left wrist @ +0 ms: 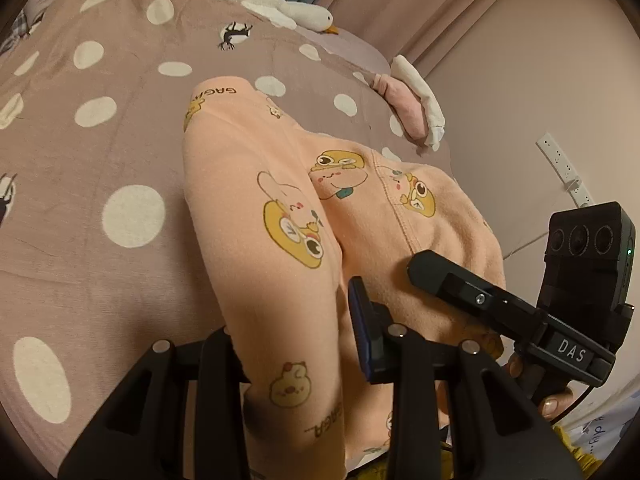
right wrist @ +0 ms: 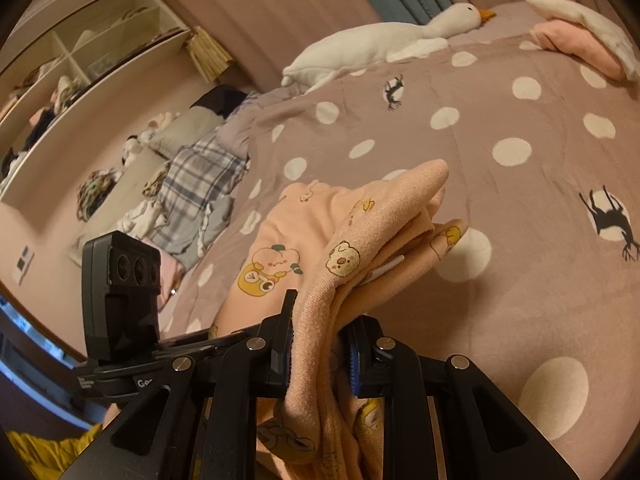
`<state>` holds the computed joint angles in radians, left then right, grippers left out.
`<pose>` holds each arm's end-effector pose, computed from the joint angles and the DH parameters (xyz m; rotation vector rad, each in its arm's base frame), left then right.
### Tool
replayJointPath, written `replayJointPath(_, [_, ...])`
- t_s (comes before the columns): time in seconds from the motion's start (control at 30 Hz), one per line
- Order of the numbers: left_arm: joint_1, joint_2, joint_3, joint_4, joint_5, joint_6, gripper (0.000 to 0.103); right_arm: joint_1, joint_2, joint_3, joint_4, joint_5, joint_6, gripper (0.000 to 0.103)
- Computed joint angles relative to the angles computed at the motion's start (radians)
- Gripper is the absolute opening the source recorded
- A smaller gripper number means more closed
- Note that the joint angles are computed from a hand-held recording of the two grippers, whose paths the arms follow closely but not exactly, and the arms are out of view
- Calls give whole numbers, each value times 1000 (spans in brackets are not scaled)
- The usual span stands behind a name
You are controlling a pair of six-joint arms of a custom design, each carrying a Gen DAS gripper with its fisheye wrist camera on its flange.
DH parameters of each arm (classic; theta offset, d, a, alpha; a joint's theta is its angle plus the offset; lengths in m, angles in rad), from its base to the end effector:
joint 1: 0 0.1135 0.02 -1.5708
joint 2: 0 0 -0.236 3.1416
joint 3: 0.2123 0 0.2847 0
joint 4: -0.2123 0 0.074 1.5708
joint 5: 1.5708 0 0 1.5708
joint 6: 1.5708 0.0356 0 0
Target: Fold small clothes
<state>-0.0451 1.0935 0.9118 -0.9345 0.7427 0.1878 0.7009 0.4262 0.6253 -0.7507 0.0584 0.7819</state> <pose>0.2388 -0.0349 0.2418 0.5124 2.4487 -0.9267 0.1231 0.1012 0.2675 0.1268 2.2282 0.7941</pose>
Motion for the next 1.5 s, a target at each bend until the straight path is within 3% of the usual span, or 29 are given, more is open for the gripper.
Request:
replayJointPath(0.8, [171, -69, 9, -84, 50, 127, 31, 113, 155, 82, 89, 61, -39, 22])
replayJointPath(1.5, [217, -109, -2, -91, 66, 153, 31, 130, 204, 110, 116, 64, -56, 22])
